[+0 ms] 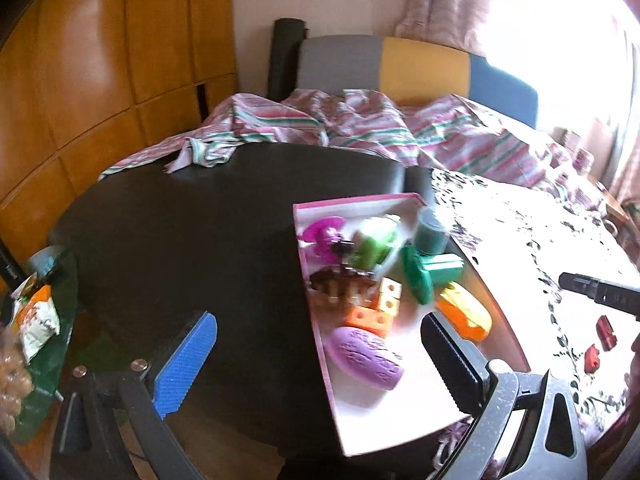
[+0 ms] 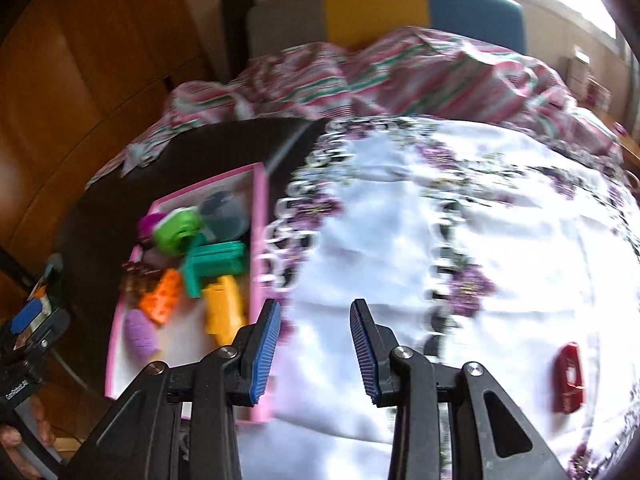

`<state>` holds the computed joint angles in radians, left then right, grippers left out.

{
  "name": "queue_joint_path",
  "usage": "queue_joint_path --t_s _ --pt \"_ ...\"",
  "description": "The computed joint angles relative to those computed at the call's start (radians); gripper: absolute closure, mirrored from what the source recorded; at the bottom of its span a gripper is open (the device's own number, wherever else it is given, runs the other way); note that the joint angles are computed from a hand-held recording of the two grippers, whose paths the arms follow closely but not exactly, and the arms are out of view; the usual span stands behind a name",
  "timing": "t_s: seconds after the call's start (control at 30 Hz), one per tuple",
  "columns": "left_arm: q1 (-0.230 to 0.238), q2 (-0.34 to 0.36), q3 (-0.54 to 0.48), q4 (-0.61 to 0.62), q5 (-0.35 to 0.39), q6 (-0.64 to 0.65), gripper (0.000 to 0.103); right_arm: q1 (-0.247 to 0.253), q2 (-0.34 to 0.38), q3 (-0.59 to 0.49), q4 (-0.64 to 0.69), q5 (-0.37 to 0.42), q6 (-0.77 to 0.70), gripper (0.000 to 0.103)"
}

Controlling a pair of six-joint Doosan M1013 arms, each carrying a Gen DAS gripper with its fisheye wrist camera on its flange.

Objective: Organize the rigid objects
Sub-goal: 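Move both grippers back over the red toys on the cloth, then close the left gripper on the red K puzzle piece while the right gripper approaches the red lipstick tube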

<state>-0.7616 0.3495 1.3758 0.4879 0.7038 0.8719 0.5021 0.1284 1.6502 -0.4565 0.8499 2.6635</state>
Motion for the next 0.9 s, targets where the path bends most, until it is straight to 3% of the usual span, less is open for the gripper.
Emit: queue_joint_path --t_s 0.33,0.5,0.6,0.73,0.8,0.9 --pt "-0.032 0.03 -0.049 -0.104 -0.017 0.169 0.0 -0.053 -0.119 0.121 -0.084 0.075 0.22 0.067" --pt "-0.047 0.048 -0.078 -0.157 -0.019 0.247 0.0 -0.079 -0.185 0.194 -0.149 0.082 0.399 0.067" --pt "-0.059 0.061 -0.099 -0.194 -0.02 0.305 0.0 -0.091 -0.224 0.245 -0.2 0.056 0.528 0.067" --pt "-0.076 0.081 -0.129 -0.238 -0.017 0.38 0.0 -0.111 -0.294 0.341 -0.292 -0.078 0.799 0.067" --pt "-0.083 0.094 -0.147 -0.263 -0.009 0.411 0.0 -0.087 -0.307 0.359 -0.411 -0.059 0.942 0.066" --pt "-0.093 0.118 -0.181 -0.343 0.015 0.491 0.0 -0.078 -0.32 0.376 -0.477 -0.084 1.018 0.066"
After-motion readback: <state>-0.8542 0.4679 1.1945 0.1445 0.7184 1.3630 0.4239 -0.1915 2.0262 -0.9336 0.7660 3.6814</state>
